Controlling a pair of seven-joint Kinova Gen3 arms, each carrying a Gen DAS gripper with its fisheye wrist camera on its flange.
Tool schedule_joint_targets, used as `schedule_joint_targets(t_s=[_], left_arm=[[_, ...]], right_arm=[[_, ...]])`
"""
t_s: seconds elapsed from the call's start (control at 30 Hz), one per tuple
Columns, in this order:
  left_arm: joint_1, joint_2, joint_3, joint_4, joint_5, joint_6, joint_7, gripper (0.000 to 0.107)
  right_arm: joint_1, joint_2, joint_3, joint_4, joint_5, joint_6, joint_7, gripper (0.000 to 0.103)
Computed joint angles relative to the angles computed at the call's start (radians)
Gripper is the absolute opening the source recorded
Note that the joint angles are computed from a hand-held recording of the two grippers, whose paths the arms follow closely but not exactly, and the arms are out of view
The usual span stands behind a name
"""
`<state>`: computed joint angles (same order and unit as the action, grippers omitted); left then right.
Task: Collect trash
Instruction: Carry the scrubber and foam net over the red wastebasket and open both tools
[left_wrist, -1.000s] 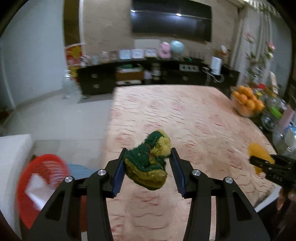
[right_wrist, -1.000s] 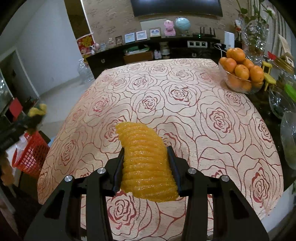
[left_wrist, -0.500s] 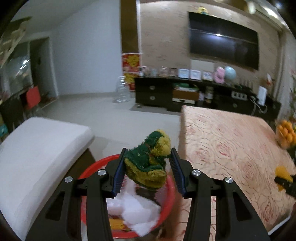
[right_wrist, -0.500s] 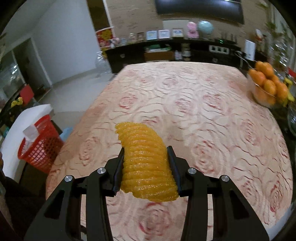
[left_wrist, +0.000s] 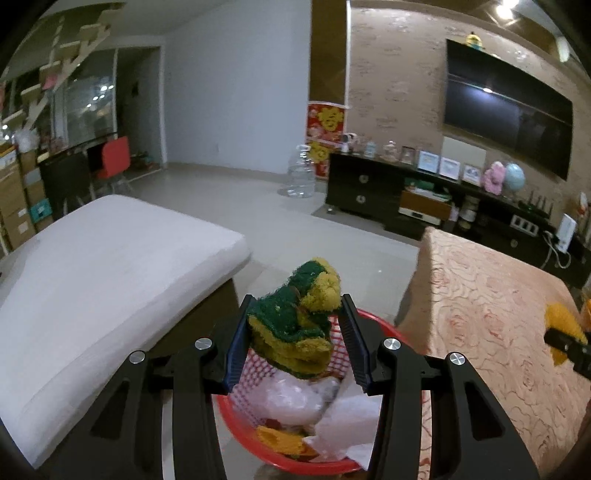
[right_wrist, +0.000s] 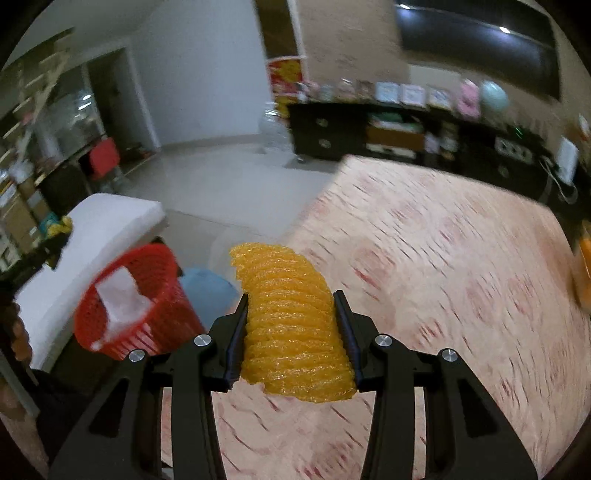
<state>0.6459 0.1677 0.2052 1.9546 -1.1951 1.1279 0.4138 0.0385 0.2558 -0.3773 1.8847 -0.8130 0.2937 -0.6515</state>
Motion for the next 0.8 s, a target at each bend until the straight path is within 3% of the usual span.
schedule_joint_targets(t_s=[0.13, 0.37, 0.53, 0.8], left_arm=[[-0.012, -0.007, -0.006, 0.011, 0.013, 0.012, 0.005, 0.044], [-0.017, 0.004, -0.004, 0.016, 0.041, 0.043, -0.011, 0.044], [-0.021, 0.012, -0.01, 0.018, 0.053, 0.037, -0.032, 0.044], [-0.047, -0.009, -0.018, 0.05, 0.067, -0.025, -0.035, 0.044]], right_arm=[[-0.065, 0.044, -0.023, -0.091, 0.038, 0.044, -0.001, 0.042], [-0.097, 0.137, -0.09, -0.193, 0.025, 0.141, 0.129, 0.042], [-0.187, 0.185, -0.035, -0.249, 0.09, 0.178, 0.061, 0.043], [-0.224, 0.214, -0.04, -0.271, 0.153, 0.188, 0.018, 0.043]])
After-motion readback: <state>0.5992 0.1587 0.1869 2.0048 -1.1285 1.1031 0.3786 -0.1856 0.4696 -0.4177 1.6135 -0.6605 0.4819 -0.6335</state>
